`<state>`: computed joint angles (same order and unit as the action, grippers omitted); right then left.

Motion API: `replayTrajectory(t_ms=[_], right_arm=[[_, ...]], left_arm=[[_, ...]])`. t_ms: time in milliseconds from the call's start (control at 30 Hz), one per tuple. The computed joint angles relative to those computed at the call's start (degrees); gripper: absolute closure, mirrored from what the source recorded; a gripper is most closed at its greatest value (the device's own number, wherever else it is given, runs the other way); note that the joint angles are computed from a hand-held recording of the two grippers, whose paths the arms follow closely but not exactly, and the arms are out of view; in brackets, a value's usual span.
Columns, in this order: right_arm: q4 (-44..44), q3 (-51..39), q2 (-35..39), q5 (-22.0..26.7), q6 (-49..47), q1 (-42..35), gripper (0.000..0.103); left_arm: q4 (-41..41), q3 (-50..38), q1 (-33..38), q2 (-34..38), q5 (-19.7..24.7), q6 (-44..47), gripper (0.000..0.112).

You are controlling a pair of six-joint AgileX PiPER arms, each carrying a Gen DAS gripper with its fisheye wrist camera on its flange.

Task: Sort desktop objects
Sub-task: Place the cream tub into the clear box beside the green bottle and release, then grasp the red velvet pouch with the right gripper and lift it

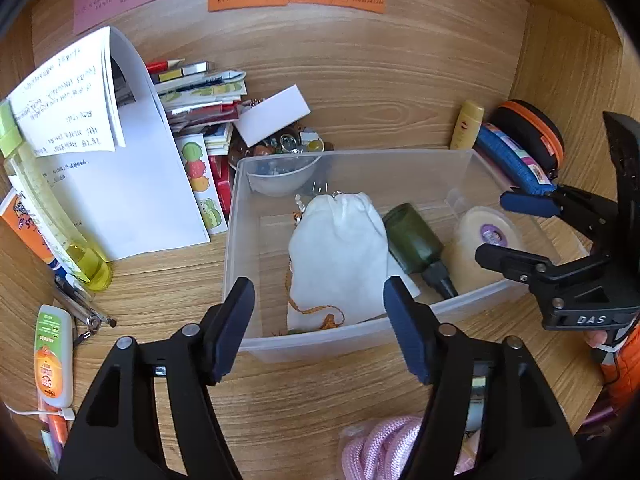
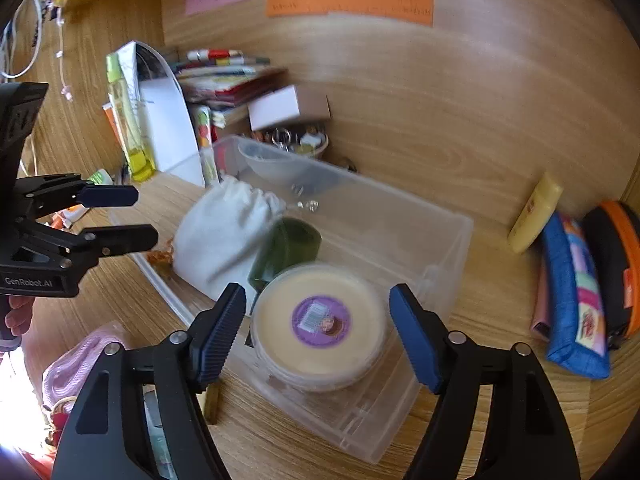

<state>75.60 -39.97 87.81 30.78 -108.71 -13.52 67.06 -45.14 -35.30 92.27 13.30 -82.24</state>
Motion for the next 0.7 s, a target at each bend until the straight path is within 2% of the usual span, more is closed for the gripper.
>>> replayTrajectory(t_ms=[200, 433, 633, 700], right_arm=[[3.65, 4.14, -5.54, -0.12, -5.52, -0.58, 0.025], [2.8, 6.86, -8.72, 0.37, -5.63, -1.97, 0.024], [1.6, 10.44, -13.13, 3.21, -6.05, -5.54, 0.022], [1.6, 12.04, -14.88, 4.63, -7.0, -7.22, 0.021]], left_arm=[[2.01, 1.47, -1.47, -2.49, 1.54, -2.56, 0.044], [7.29, 4.29, -4.05, -5.51, 4.08, -9.33, 0.038], [9.13, 7.16, -6.85, -8.58, 6.22, -12.44, 0.036], [10.36, 8.28, -8.26, -9.72, 7.42, -14.49, 0.03]])
